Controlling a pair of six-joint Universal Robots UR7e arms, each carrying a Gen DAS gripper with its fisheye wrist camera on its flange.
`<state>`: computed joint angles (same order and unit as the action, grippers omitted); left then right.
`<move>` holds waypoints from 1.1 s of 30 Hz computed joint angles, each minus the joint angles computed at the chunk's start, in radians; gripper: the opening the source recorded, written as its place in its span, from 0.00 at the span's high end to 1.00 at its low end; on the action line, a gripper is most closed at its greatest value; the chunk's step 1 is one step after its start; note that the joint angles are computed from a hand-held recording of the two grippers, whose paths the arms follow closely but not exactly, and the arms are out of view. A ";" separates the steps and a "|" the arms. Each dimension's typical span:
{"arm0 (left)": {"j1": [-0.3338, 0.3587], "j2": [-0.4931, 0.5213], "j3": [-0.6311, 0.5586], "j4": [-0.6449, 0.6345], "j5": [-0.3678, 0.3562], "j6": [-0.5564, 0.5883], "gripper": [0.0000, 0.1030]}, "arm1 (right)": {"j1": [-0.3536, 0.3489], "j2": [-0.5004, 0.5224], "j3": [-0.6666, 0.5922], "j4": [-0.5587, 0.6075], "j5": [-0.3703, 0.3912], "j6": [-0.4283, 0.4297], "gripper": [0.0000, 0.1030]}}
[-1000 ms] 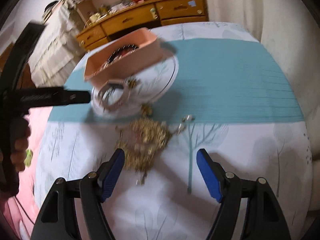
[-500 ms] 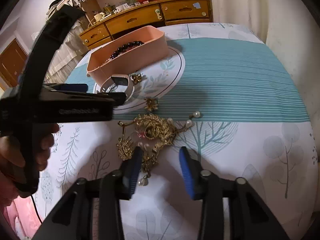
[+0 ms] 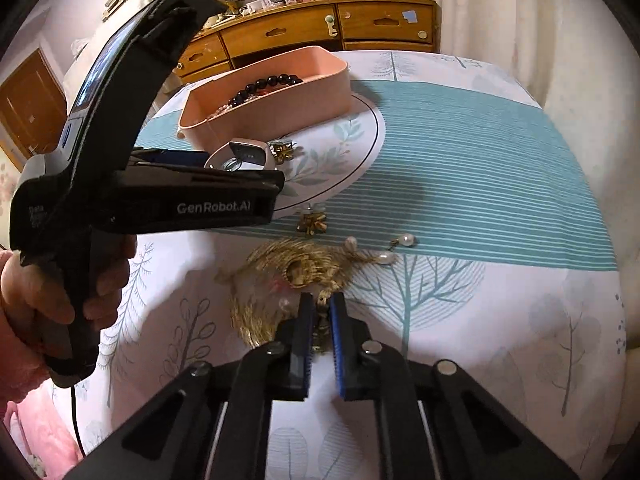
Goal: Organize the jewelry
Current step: 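Grasp the white smartwatch with the left tool while the right tool grasps the gold chain, then place the smartwatch and gold chain into the pink tray with both tools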
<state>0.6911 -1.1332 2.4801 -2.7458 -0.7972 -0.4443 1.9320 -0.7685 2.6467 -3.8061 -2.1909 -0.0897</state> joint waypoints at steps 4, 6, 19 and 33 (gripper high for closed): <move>-0.012 0.003 0.004 0.000 0.009 0.010 0.44 | 0.006 -0.004 -0.003 0.005 -0.003 -0.013 0.92; -0.016 0.002 0.006 0.001 0.011 0.014 0.45 | 0.015 -0.003 -0.005 0.001 -0.015 -0.019 0.93; -0.066 -0.084 0.036 0.045 0.016 -0.027 0.45 | 0.098 -0.030 -0.017 -0.014 -0.080 -0.068 0.92; -0.141 -0.289 0.027 0.247 0.013 -0.125 0.45 | 0.145 -0.135 -0.077 0.022 -0.072 -0.179 0.92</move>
